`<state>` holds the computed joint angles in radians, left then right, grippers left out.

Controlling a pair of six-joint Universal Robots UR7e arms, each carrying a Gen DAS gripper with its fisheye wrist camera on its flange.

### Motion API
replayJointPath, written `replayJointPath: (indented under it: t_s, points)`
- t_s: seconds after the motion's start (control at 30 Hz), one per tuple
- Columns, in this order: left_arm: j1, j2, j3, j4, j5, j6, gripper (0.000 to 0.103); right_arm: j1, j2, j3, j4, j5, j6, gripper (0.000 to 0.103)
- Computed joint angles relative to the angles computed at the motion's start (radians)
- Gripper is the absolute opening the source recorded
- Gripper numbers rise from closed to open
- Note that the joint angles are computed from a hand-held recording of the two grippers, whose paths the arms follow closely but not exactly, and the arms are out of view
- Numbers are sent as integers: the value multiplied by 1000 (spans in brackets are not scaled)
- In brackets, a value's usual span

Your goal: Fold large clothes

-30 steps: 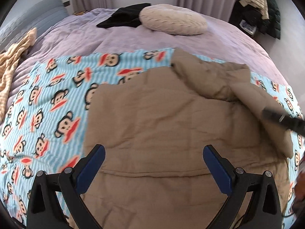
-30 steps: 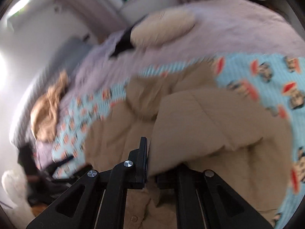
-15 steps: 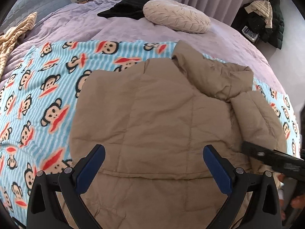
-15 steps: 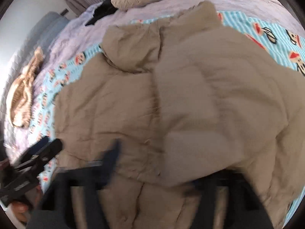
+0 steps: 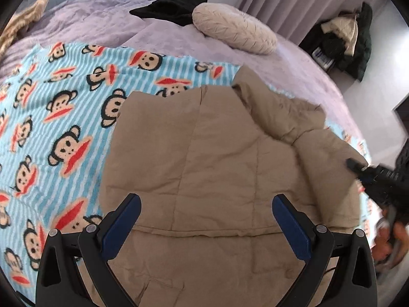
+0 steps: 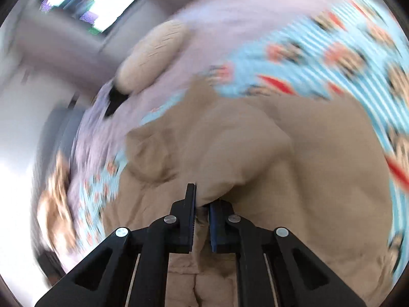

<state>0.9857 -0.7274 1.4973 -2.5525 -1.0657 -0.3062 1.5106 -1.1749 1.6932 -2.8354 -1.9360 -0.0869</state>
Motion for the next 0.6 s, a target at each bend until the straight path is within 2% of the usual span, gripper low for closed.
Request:
replayJointPath:
  t_s: [0.1,0.2,0.23,0.27,0.33,0.43,0.5,0.57,0.6]
  points:
    - [17,-18,6,-39,-69,-27,103,69,57,-21,67,-37,-144,10]
    - [32,-24,4,-76,-143,-45,103,106,105,-28,190,-77,-192,14]
    - [33,-20,-2,-81,-162,-46,103,113,120,-32,248,-102,-191,21]
    - [34,-15,-9,-80,-179,-42,103,117,131,-33,292,-121,-189,42]
    - [33,-3,-24,-62,-203,-30,103,123,130,-12,350,-161,-178,68]
    - [33,33,-62,-13,-231,-8,103,103,60,53,352,-155,-151,68]
    - [36,62,-85,18,-233,-2,103,62,-21,107,342,-138,-92,68]
    - [40,93,-114,53,-224,0,103,10,-110,156,329,-112,4,68]
    - [43,112,-133,66,-221,3,95,-15,-145,174,320,-92,43,68]
